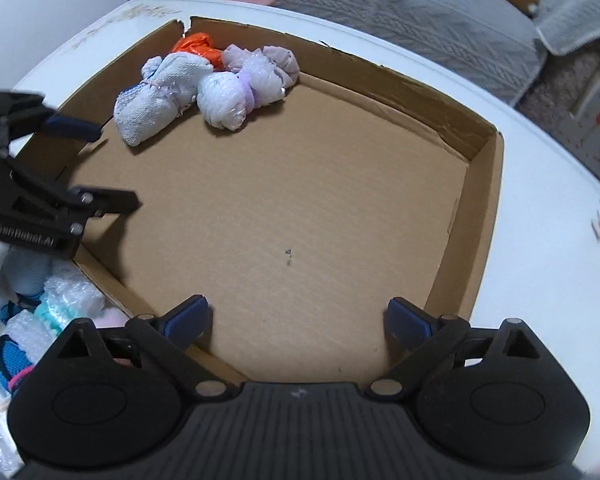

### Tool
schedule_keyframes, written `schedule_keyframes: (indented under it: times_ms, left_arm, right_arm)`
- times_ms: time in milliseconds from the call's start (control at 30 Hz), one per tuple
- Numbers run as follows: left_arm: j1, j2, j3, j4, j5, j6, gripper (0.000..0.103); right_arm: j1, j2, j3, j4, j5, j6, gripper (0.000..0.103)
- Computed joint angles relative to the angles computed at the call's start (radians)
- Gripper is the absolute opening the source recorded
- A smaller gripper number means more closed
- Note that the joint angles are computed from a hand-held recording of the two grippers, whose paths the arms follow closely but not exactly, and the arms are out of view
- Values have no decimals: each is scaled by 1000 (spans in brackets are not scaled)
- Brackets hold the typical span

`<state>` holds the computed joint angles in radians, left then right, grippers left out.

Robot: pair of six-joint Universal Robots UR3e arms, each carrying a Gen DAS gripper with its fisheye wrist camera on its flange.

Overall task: Organize objects
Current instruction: 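Grasp the clear bubble-wrap bundle with the left tool while the right tool grasps the orange plastic roll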

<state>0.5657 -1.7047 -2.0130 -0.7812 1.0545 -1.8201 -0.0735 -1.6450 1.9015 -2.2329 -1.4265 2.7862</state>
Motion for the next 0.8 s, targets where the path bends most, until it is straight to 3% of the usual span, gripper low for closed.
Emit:
schedule_keyframes:
  times_ms: [167, 267, 367, 500, 633, 800]
  left_arm:
    - [43, 73, -45, -51, 7, 41, 84]
    - [99, 146, -46, -154, -39, 95, 84]
    - [220, 266, -51, -324, -116, 199, 86]
    - [456, 438, -41, -657, -175, 426, 88]
    - [662, 548, -36, -917, -121, 625, 88]
    - [859, 622, -52, -1084, -9, 807, 88]
  right_arm:
    - [-20, -67, 29, 35, 22, -7, 96]
    - [-45, -113, 46, 22, 31, 11, 97]
    - [-118, -244, 66, 102, 103, 13, 99]
    - [-215, -501, 120, 264, 165, -42, 102]
    - [-346, -757, 149, 520, 250, -116, 102]
    - [-289, -866, 165, 622, 216, -64, 102]
